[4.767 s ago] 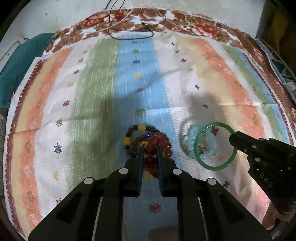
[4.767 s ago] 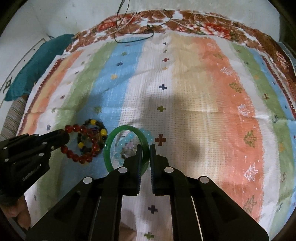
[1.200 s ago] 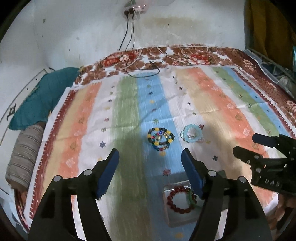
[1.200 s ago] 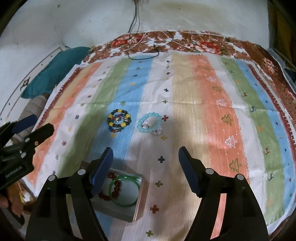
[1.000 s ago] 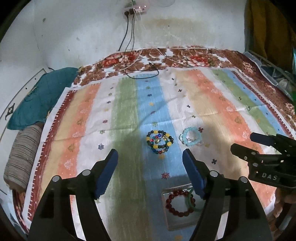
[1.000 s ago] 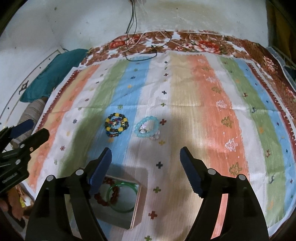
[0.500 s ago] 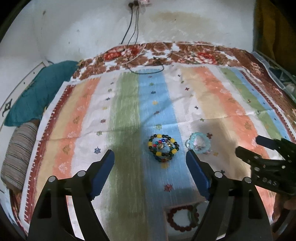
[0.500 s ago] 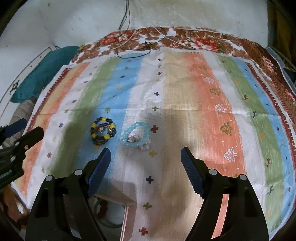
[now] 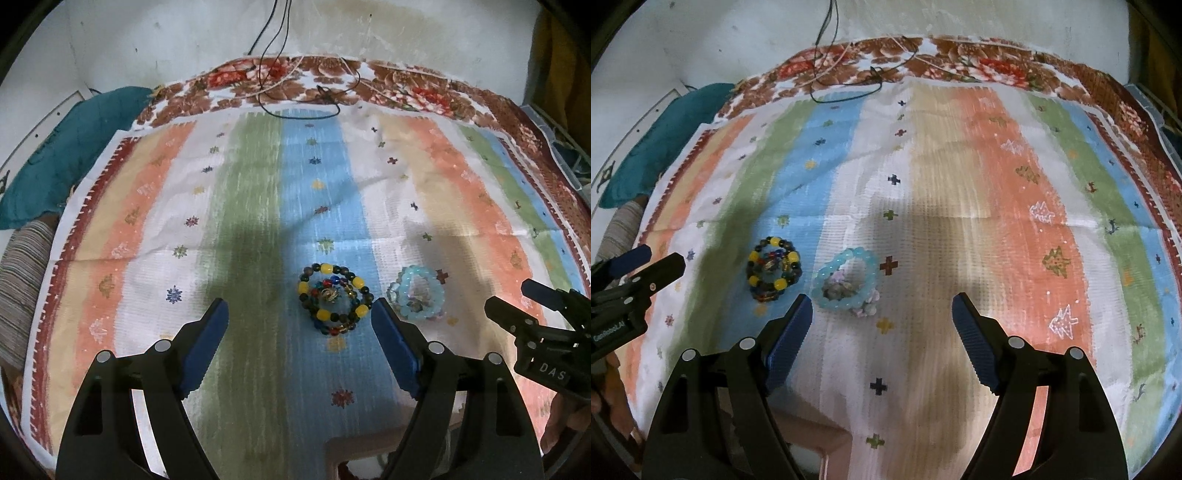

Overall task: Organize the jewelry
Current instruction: 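Move both open tools back toward the remaining bracelets, then grasp the light blue bead bracelet with the right tool while the left tool grasps the black-and-yellow bracelet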

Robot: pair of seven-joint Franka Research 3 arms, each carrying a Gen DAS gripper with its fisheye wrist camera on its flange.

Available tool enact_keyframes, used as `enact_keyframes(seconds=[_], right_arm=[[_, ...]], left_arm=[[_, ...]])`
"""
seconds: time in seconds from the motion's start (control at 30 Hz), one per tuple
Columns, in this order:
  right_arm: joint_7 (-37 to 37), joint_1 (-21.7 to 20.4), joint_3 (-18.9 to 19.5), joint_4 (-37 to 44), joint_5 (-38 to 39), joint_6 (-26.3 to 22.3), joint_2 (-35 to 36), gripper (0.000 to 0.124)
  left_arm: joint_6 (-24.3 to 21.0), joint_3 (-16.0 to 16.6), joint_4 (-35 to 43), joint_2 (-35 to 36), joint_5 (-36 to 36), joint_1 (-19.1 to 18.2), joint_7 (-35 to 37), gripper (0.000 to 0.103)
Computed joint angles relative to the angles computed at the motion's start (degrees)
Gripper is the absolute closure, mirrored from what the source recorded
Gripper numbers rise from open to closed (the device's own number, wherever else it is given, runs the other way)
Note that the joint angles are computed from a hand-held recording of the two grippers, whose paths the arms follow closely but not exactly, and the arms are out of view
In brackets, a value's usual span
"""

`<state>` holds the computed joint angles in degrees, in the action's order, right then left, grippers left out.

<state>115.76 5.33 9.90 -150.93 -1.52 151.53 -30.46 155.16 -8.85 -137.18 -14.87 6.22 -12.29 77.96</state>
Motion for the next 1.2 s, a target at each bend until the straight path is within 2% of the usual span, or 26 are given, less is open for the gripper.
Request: enact_keyframes(seconds=[0.2, 0.5, 0.6, 0.7, 0.9, 1.2], right_arm=[[-0.2, -0.2, 0.0, 1.2, -0.8, 0.6, 2.5, 0.046], [0.5, -0.9, 0.0, 3.5, -3.8, 1.3, 7.0, 0.046], [1.0, -0.9, -0.3, 4.1, -4.6, 1.2, 8.2, 0.046], [1.2, -0.6, -0.9, 4.6, -4.7, 0.9, 9.4, 0.046], [0.5, 0.3, -2.5, 6.0, -3.2, 0.8, 12.0, 0.046], [0.6, 0.9, -3.3, 9.0, -4.3, -0.3, 16.0, 0.046]], left_arm=[[0.4, -1.4, 1.6, 2.6, 5.0, 1.8, -3.0, 0.024], [0.6, -1.9, 4.6, 6.9, 8.3, 2.4, -5.1, 0.024], [0.0, -1.6, 5.7, 8.7, 7.1, 2.2, -4.3, 0.024], [-1.1, -1.0, 7.2, 10.6, 2.3, 1.6, -0.3, 0.024], [-2.9, -1.3, 9.4, 13.8, 0.1, 2.4, 0.2, 0.024], [-4.4, -1.5, 12.2, 17.7, 1.2, 3.9, -1.3, 0.026]])
